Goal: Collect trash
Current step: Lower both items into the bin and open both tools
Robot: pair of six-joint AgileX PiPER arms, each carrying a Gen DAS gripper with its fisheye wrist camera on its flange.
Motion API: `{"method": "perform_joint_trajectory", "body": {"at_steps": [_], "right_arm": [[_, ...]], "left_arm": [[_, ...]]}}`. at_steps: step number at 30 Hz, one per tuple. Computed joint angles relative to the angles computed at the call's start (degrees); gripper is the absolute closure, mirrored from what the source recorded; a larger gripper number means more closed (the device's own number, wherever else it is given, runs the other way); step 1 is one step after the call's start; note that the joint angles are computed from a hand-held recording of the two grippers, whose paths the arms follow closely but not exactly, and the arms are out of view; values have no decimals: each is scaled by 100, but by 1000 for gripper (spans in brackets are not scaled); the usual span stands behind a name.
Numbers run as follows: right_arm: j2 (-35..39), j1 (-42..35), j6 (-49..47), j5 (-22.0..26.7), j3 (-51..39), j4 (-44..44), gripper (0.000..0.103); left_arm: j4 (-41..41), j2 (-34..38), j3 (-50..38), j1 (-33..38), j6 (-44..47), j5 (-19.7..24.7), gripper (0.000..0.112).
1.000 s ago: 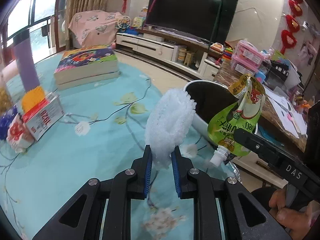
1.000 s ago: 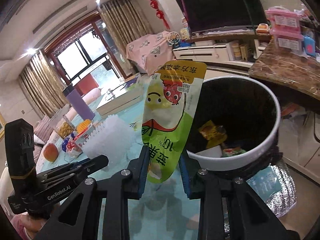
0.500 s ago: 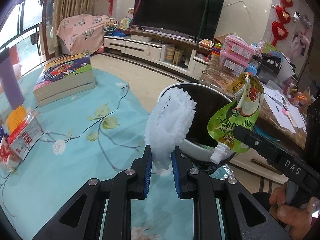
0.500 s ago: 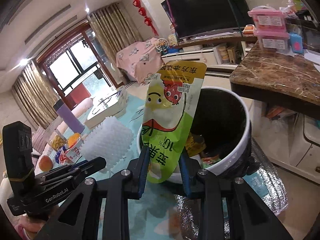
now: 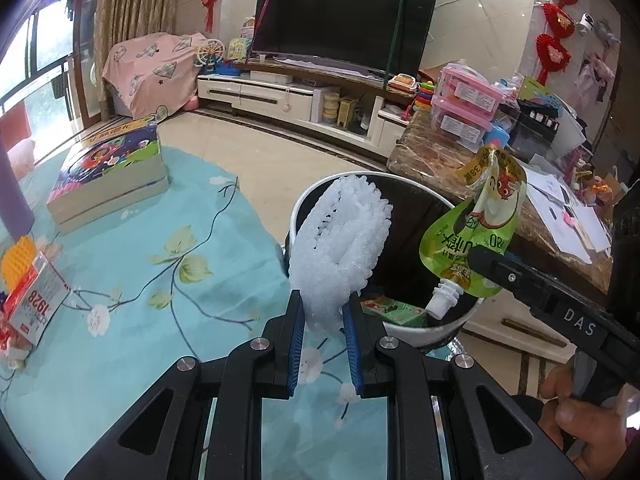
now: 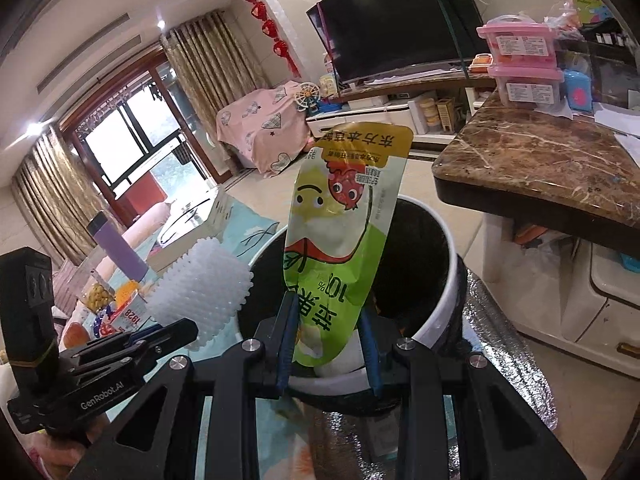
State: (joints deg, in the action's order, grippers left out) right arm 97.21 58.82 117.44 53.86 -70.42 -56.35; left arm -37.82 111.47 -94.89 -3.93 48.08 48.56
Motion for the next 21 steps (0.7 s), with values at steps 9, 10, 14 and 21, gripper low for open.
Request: {"method": "perform_joint_trajectory", "body": {"at_steps": [9,10,14,21], "right_arm": [[-109,-237,-202,-218,149,134,73],[-124,-268,-227,-265,166,157,73],[-144,-422,-463,-387,177,333,73],[-104,-670,-921,-551,95,648,73]], "left_arm": [[207,140,-196,-252,-227,-69,94],[247,159,-224,-288,-268,-76,94],[408,283,-424,-406,-466,-60,94],[594,503,-757,-556,-704,-15,94]]}}
